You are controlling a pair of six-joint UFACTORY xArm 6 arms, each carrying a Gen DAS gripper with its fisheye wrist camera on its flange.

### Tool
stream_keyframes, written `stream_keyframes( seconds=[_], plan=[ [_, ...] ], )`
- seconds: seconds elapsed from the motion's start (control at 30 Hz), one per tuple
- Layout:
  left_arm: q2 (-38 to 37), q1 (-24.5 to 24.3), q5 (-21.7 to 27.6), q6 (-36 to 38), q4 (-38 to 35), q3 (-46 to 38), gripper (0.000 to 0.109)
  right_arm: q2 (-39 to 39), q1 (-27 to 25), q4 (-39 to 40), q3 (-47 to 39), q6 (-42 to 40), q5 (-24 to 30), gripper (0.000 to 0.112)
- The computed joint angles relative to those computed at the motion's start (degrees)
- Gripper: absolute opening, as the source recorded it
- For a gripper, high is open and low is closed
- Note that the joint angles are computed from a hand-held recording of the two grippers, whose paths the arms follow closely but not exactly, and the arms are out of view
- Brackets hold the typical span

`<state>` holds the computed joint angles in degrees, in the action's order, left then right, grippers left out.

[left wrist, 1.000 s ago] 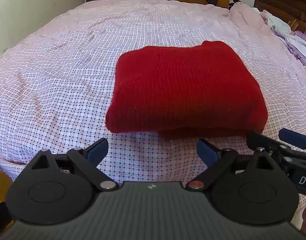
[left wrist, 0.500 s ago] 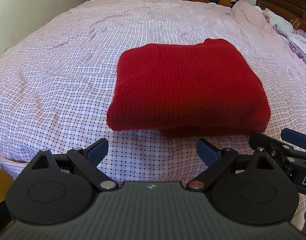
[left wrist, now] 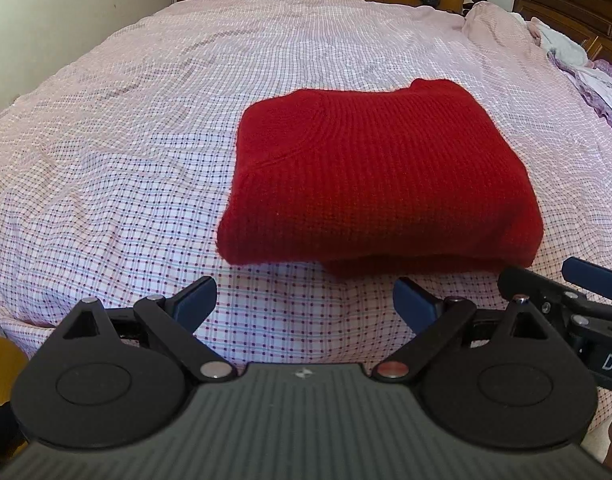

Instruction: Fold small clothes

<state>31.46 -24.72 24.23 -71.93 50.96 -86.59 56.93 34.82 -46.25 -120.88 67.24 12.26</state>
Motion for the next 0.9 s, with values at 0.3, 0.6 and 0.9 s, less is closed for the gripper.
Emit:
stream_keyframes(
  seconds=[0.3,0.6,0.9],
  plan=[
    [0.26,-0.40,1.32,0.09,0.57,-0.80,0.097,-0.09,-0.12,-0.88,0.03,0.62,-0.17,0.085],
    [-0.02,-0.56,0.96,-0.67,2.58,-0.69,0.097,-0.27,-0.14,-0.96,0.26,0.71,-0.24,0.085],
    [0.09,-0.74,1.03,-0.52,2.31,-0.78,0.097,-0.46,-0.10,-0.83,0.32,0.65,-0.16,0.085]
  ],
)
